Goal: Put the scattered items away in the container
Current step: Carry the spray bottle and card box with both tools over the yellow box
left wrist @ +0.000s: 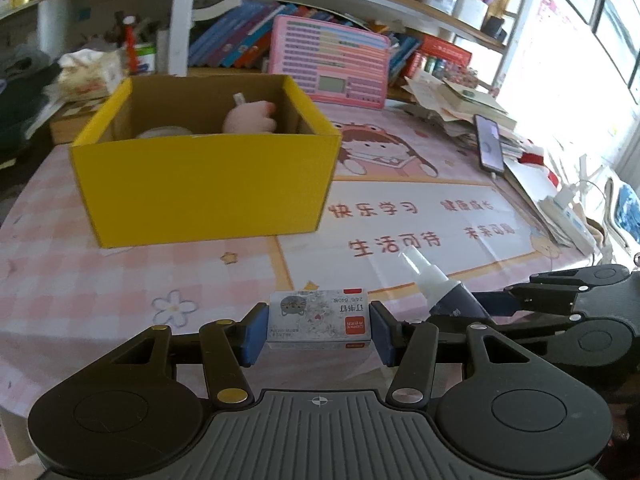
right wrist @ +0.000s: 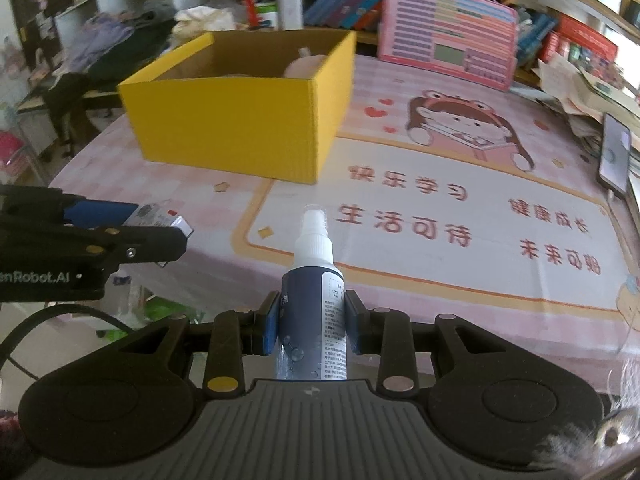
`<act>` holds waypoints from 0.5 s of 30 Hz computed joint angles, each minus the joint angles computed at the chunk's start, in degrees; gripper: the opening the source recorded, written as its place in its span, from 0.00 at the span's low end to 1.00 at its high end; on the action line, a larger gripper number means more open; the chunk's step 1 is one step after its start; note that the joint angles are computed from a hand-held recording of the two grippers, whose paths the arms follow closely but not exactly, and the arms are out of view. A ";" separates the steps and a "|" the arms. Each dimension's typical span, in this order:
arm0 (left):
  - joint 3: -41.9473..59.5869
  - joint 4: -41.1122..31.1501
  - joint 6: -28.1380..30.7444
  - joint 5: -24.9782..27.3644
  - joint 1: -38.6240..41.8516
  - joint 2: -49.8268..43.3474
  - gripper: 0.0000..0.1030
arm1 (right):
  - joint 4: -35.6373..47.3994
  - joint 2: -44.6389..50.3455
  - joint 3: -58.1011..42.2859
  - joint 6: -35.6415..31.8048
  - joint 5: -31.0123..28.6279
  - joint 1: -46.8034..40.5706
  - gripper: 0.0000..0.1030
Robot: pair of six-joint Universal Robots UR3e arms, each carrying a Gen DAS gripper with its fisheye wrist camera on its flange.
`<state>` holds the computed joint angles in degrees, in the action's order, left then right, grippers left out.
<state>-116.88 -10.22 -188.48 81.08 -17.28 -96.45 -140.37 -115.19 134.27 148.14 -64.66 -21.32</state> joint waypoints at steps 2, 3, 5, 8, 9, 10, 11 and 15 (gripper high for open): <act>-1.12 0.16 -0.16 0.26 0.50 0.97 0.51 | -0.52 0.52 -0.17 0.05 0.04 1.32 0.30; -1.68 0.21 -0.21 0.41 0.73 1.47 0.51 | -0.87 0.89 -0.28 0.14 0.05 2.08 0.30; -2.87 0.21 -0.05 0.49 1.47 2.61 0.51 | -1.50 1.63 -0.48 0.36 0.10 3.36 0.30; -4.79 0.17 0.16 0.74 2.55 4.48 0.51 | -2.89 3.28 -0.97 1.05 0.11 5.26 0.30; -5.40 0.14 0.22 0.90 2.94 5.12 0.51 | -3.19 3.72 -1.18 1.21 0.18 5.80 0.30; -6.08 0.10 0.29 1.01 3.41 5.83 0.51 | -3.74 4.41 -1.44 1.49 0.19 6.51 0.30; -6.63 0.07 0.34 1.15 3.85 6.43 0.51 | -4.28 5.14 -1.75 1.71 0.22 7.23 0.30; -8.56 0.08 0.16 2.04 5.49 8.69 0.51 | -6.42 8.02 -3.06 1.96 0.50 9.98 0.30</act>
<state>-125.44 -10.14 -188.32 83.12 -11.79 -87.76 -146.79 -107.16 131.20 150.11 -64.16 -11.34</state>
